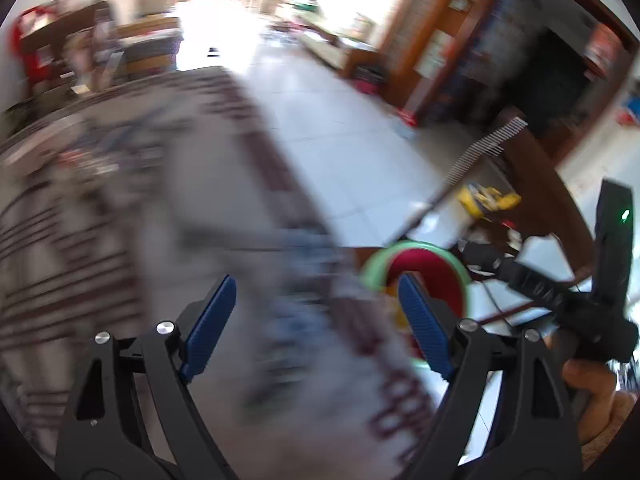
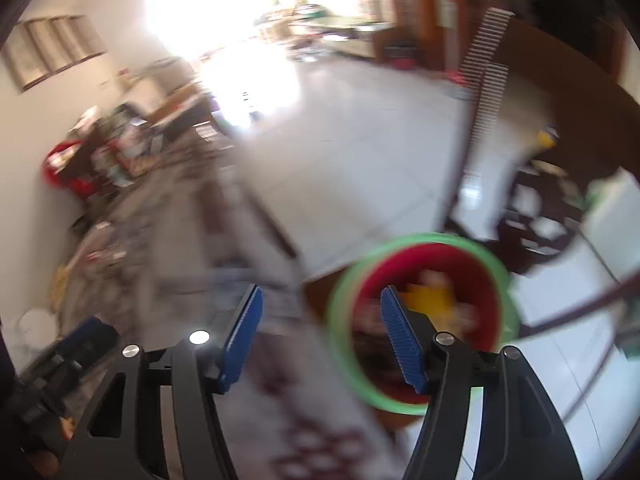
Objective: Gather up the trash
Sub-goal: 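Swing both open tools back toward the table, then grasp the pink Pocky box with the left gripper while the right grasps the crumpled foil wrapper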
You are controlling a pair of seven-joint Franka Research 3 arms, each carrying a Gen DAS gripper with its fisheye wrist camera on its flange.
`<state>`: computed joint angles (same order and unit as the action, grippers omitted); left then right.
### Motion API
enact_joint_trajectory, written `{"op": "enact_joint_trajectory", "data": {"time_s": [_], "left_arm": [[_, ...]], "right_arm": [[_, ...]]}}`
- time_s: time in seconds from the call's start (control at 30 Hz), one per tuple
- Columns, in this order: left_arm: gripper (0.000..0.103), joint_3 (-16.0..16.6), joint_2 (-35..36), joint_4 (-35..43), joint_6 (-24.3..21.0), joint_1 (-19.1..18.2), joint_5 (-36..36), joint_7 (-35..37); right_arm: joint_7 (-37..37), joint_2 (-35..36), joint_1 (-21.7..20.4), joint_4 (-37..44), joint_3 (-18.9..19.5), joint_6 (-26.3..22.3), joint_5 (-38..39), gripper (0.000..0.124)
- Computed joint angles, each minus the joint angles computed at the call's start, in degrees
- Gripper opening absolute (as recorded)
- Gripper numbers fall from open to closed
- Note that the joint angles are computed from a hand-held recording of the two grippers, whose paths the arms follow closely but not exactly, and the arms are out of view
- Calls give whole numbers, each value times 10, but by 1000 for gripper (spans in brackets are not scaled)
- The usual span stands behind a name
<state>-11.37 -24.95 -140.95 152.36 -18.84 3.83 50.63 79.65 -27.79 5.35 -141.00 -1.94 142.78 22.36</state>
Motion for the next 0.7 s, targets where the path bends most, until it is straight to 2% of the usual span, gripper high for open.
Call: {"op": "enact_joint_trajectory", "data": {"time_s": [0.1,0.23,0.37,0.5,0.63,0.7], "left_arm": [[81,22,-74,-57,-35,31,7,-16],[81,67,-182,-136,-86,78,15,-8],[81,108,-248,-184,-115,131,23,19],[81,147,-249,-201,-105,184,14,40],[81,156,-207,-194,-58,217,7,60],[81,168,-164,-175,-26,227,3,80]], "right_arm": [[-10,62,71,48,30,19,54,65],[-32,158,137,129,68,40,78,71],[-27,265,179,227,107,58,34,74],[24,372,213,327,114,67,-76,76],[63,468,250,429,96,32,-166,76],[70,505,262,468,88,23,-190,73]]}}
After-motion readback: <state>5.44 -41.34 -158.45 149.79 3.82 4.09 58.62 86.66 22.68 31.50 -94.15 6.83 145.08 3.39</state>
